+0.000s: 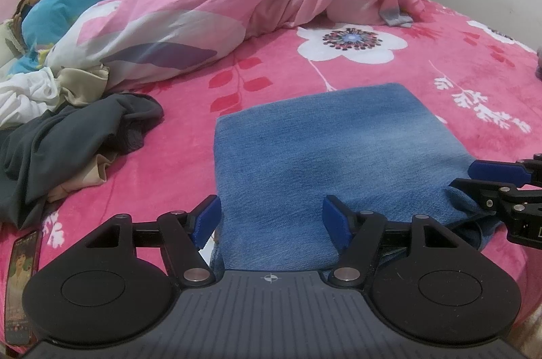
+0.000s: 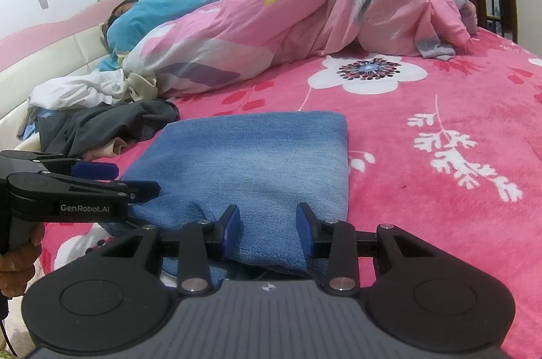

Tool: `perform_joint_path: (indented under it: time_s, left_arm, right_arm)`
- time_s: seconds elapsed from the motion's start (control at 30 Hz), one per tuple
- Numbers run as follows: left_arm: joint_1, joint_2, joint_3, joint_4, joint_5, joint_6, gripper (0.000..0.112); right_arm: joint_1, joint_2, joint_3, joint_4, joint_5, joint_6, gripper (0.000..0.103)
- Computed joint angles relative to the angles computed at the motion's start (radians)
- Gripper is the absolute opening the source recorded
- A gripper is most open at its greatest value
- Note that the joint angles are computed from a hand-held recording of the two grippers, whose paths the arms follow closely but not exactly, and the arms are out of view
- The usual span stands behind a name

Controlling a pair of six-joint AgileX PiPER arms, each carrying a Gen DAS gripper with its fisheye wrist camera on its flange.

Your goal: Fold clothes

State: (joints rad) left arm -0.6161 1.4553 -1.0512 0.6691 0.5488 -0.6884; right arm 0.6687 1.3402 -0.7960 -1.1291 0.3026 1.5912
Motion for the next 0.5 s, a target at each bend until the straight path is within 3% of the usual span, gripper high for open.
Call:
perform_joint_path:
  time_s: [0.1,0.23,0.37,0.5]
  left_arm:
    - [-0.006,-0.055,0.054,0.077,-0.037,-0.094,0.067]
    - [-0.045,-0.160,0.169,0.393,-0.095,-0.430,0.070]
    - [-0.044,-0.181,0.218,0.610,-0.195,-0.644,0.071]
    - [-0.028,-0.120,0.199,0.570,-0.236,-0.612,0.072]
  right_arm:
    - [0.001,0.001,0.001,-0.011,0.000,0.008,0.039]
    - [0.002,0.002,0.003,-0.026,0.000,0.019,0.039]
    - [0.004,0.003,0.004,-0.038,0.002,0.026,0.039]
    - [0.021,0.009,-0.006,-0.030,0.031,0.016,0.039]
